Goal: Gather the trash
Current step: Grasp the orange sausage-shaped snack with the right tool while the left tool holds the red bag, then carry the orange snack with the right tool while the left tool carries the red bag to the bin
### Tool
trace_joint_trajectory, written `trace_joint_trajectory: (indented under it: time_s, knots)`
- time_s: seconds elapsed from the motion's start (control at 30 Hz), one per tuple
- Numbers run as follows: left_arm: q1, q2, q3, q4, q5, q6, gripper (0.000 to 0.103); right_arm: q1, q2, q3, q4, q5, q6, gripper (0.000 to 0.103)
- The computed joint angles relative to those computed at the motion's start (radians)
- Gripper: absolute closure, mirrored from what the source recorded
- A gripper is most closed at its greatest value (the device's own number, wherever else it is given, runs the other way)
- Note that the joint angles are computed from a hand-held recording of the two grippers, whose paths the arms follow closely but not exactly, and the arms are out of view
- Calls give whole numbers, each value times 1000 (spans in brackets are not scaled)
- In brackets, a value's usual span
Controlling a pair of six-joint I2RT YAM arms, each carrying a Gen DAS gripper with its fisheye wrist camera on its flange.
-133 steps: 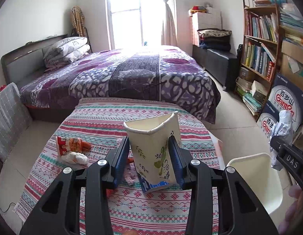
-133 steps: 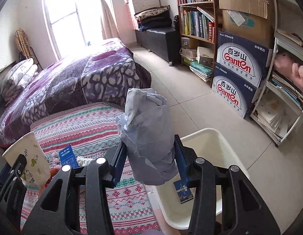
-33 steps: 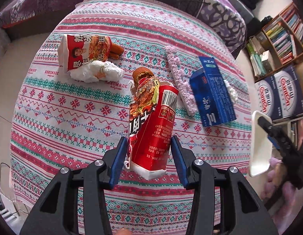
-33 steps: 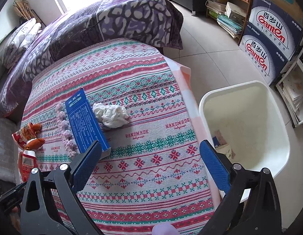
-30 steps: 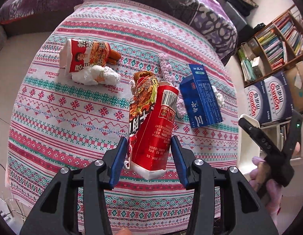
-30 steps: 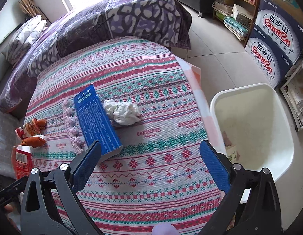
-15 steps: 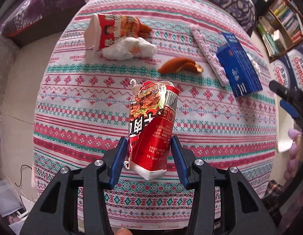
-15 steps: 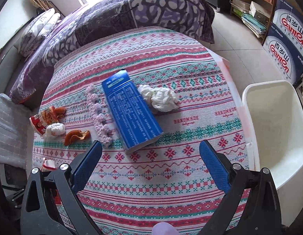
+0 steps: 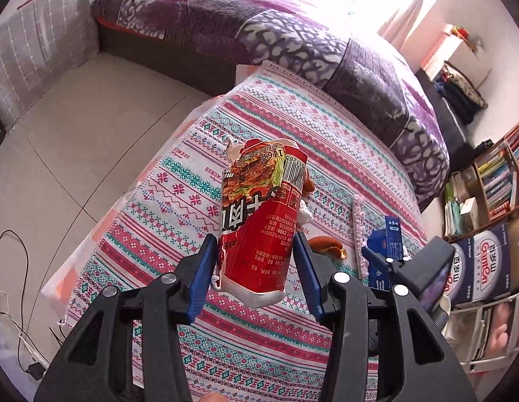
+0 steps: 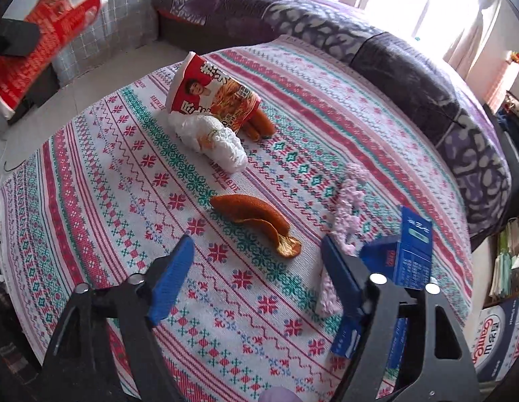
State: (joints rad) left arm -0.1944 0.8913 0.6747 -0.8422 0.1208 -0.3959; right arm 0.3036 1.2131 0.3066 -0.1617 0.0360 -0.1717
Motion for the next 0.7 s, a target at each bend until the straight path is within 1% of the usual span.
trace_joint_trajectory:
  time_s: [0.03, 0.13, 0.2, 0.27, 0.3, 0.33, 0.37, 0.43, 0.5, 0.57, 0.7]
  knots:
    - [12, 6, 6, -1, 6, 4, 56, -20, 77, 28, 27, -12, -14, 46]
    - [19, 20, 16, 5, 17, 12, 56, -34, 231, 81, 81, -8, -55, 46]
    - [20, 24, 21, 8, 21, 14, 56, -26, 280, 92, 98, -22, -79, 46]
    - [23, 22, 18, 6, 21, 19, 56, -21, 289, 95, 113, -21, -98, 47]
    - [13, 28, 19, 9, 13, 13, 56, -33, 296, 107, 100, -42, -92, 59]
    - [4, 34, 19, 12, 7, 7, 56, -46, 301, 121, 85, -59, -74, 68]
    - [2, 35, 17, 13, 7, 5, 56, -48, 313, 133, 86, -41, -56, 88]
    - [-2, 33, 15, 18, 6, -3, 56, -45, 325, 141, 94, -23, -8, 89]
    - [-5, 16, 12, 23, 2, -8, 56, -56, 294, 139, 78, -20, 40, 89]
    - [-24, -3, 14, 28, -25, -17, 56, -69, 231, 141, 44, -24, 74, 90]
    - [-51, -35, 14, 45, -60, -44, 56, -91, 32, 166, -82, -11, 134, 90]
